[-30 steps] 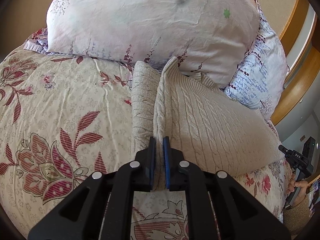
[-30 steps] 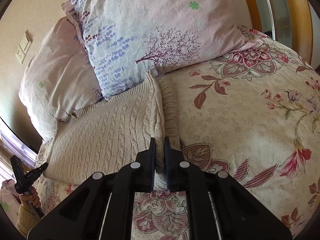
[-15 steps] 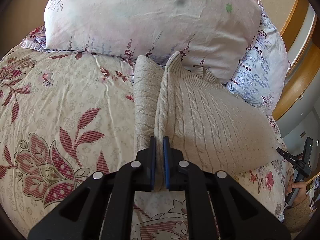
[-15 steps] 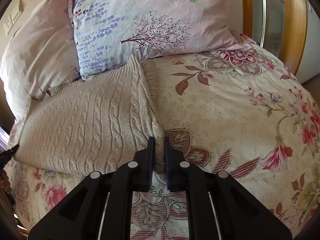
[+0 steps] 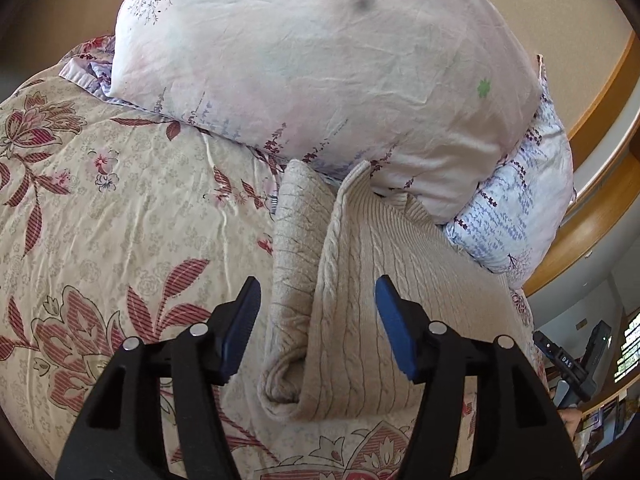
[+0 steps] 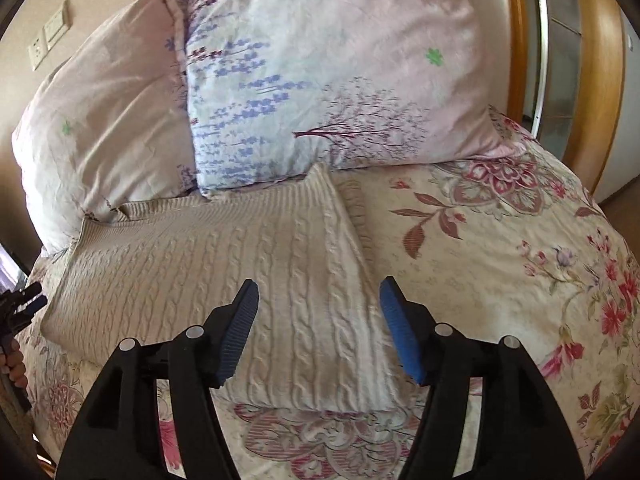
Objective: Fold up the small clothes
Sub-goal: 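Grasp the sweater's long folded side with the left tool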
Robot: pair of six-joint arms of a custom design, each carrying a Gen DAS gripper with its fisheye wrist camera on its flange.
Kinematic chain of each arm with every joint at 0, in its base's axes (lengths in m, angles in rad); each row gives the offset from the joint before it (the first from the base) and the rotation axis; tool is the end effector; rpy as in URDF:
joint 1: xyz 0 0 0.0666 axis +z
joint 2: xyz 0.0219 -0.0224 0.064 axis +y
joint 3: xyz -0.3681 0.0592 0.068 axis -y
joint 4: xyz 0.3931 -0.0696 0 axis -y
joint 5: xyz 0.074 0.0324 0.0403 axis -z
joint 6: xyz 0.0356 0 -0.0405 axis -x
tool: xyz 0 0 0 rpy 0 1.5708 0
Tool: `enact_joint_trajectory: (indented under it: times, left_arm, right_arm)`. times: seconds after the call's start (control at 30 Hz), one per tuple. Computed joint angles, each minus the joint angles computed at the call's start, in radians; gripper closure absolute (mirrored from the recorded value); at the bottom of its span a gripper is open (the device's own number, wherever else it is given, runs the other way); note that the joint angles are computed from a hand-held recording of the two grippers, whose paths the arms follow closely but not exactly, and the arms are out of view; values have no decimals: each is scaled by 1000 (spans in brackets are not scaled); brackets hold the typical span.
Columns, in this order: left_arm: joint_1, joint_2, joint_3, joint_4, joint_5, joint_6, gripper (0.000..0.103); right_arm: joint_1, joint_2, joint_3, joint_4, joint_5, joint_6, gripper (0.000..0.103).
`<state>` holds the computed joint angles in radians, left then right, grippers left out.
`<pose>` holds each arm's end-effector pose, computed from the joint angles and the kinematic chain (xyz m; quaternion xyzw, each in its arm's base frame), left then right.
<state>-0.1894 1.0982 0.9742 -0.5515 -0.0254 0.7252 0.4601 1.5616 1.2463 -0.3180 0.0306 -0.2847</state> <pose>0.3835 -0.0730 0.3720 -0.2439 0.8678 -0.1808 0.3934 0.4921 0.2422 0.3124 -0.0712 0.8892 0.1516 0.4257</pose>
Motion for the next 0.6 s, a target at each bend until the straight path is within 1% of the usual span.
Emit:
enact_joint_trajectory:
  times: [0.07,0.17,0.3,0.47,0.6]
  left_arm:
    - [15,30,24,-10,21,13,41]
    - [31,80,60,-27,58,26,40]
    - [42,124,86,-30,104,34,40]
    - [39,157,100,-20,110,17,41]
    - [39,173,110,-12,107,21,44]
  right_arm:
    - [21,33,39,-16,-5,18,36]
    - [50,74,83,-37,21,50,36]
    - [60,105,108,-65,15,58,35]
    - [62,123,105,-60,30,76,35]
    - [74,134,111,-64,66,103,33]
